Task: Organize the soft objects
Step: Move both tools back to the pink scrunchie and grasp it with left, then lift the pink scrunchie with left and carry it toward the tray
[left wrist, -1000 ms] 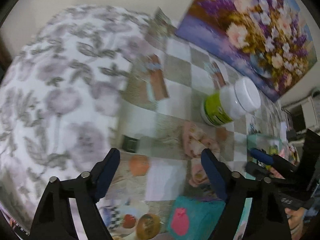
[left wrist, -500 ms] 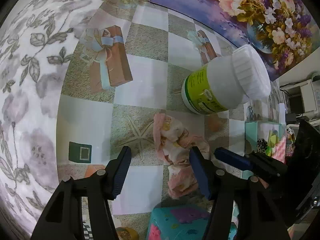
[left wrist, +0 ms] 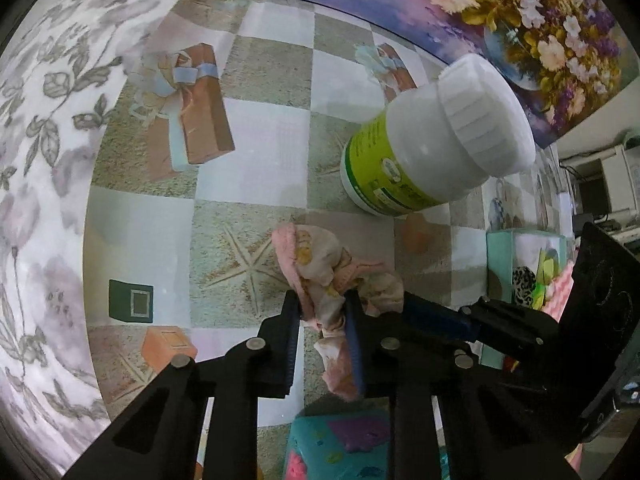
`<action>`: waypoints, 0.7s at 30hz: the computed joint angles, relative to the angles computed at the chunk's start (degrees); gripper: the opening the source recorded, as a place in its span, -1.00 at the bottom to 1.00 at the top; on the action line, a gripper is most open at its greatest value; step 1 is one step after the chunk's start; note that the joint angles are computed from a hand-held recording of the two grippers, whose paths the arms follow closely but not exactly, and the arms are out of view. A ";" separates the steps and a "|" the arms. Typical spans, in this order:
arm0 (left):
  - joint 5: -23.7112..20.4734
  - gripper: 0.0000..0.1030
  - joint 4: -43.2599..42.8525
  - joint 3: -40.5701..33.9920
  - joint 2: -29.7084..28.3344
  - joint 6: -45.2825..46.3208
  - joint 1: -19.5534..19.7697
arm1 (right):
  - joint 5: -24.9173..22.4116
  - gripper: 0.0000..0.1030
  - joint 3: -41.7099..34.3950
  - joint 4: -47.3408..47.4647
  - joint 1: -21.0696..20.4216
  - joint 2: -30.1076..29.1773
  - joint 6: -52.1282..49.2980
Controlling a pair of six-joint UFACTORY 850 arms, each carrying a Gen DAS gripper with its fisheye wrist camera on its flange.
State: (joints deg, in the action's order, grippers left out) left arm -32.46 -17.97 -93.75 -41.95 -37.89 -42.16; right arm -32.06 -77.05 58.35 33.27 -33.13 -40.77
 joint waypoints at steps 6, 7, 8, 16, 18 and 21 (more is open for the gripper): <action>2.83 -0.71 1.75 3.71 2.89 -2.39 -0.18 | -1.37 -0.84 1.35 5.54 -1.32 1.05 -5.72; 3.18 -0.72 2.18 4.52 3.59 -2.68 -0.18 | -1.64 -0.85 1.48 6.27 -1.44 1.23 -6.47; 3.29 -0.72 2.83 4.58 3.84 -3.28 -0.32 | -1.81 -0.85 1.67 6.93 -1.55 1.52 -7.28; 1.33 -0.80 9.56 1.40 3.22 -8.40 -1.62 | -2.68 -0.87 2.63 10.15 -2.32 3.08 -10.56; 1.02 -0.81 11.35 0.98 3.39 -9.67 -1.89 | -2.84 -0.88 2.82 10.76 -2.50 3.42 -10.90; 1.86 -0.82 13.26 1.73 4.33 -11.57 -2.06 | -2.96 -0.88 3.43 11.71 -2.74 4.28 -11.86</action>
